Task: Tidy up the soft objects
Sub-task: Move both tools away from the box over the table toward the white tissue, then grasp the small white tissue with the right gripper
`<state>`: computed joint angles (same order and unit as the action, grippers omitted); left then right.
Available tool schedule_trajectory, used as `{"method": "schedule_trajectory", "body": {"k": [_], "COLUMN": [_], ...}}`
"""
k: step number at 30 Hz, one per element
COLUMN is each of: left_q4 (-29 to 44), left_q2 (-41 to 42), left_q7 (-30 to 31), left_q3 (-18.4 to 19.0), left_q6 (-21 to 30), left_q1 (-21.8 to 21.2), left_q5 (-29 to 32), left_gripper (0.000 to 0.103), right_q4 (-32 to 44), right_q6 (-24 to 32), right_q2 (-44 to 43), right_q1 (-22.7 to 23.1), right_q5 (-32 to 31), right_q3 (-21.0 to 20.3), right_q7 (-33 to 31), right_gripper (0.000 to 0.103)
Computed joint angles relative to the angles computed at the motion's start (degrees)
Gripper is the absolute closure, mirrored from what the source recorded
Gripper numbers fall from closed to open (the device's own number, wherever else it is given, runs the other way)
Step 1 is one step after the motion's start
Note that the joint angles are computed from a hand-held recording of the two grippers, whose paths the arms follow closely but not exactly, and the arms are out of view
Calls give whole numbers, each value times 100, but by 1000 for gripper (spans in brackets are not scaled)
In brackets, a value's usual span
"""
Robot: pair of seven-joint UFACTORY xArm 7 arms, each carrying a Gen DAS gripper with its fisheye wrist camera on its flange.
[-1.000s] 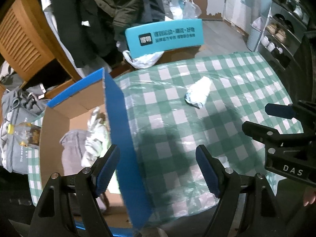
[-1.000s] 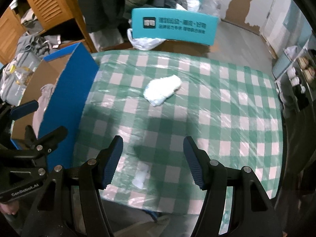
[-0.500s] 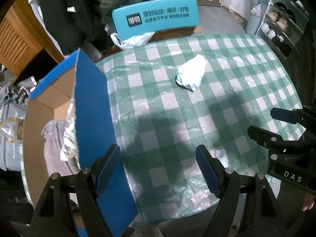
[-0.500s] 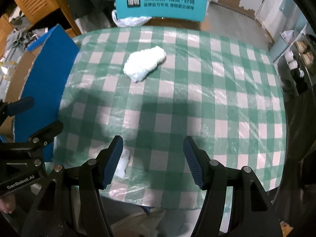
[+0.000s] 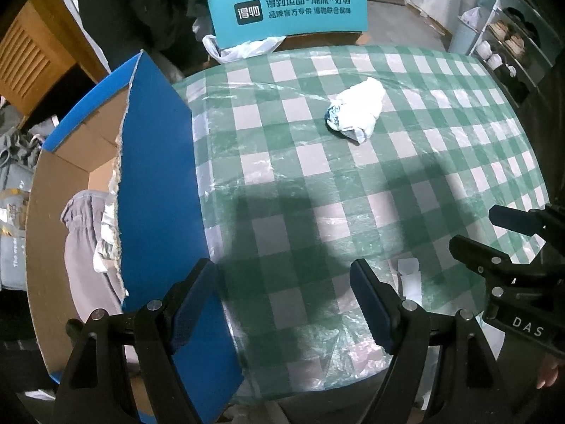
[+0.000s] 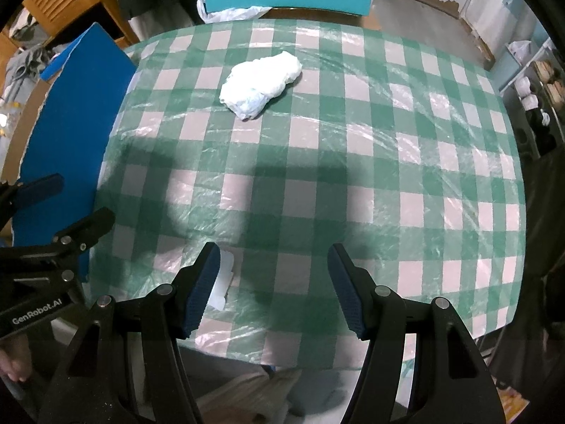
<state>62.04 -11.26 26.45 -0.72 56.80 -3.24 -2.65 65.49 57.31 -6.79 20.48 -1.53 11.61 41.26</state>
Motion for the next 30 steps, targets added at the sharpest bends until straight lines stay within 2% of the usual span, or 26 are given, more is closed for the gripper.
{"method": "schedule_trajectory", "body": {"k": [8,12,15,20,30], "left_q4": [-122,-192,-130,-39,-187], "left_q2": [-90,-67,45,41,-102], "left_q7": [173,110,-37,89,278], "left_q3": [37,23,47,147,134], "left_q6": [-162,-247,-190,-29,83], "left_q1": [36,90,165,223,216], "left_q5": [33,195,310,72,2], "left_gripper": [23,19,19,19,19], "right_q4": [16,39,71,144,322], "right_q6": [-34,-30,-16,-32,23], "right_q2": [138,225,299,423,857], "right_q1": [57,100,132,188,301], "right_q5": [183,276,327,383,505], "right_q3": [5,12,18,27,27], "right_q7": [-31,-72,-88,-114,-185], "right_gripper": [39,39,39,39,39]}}
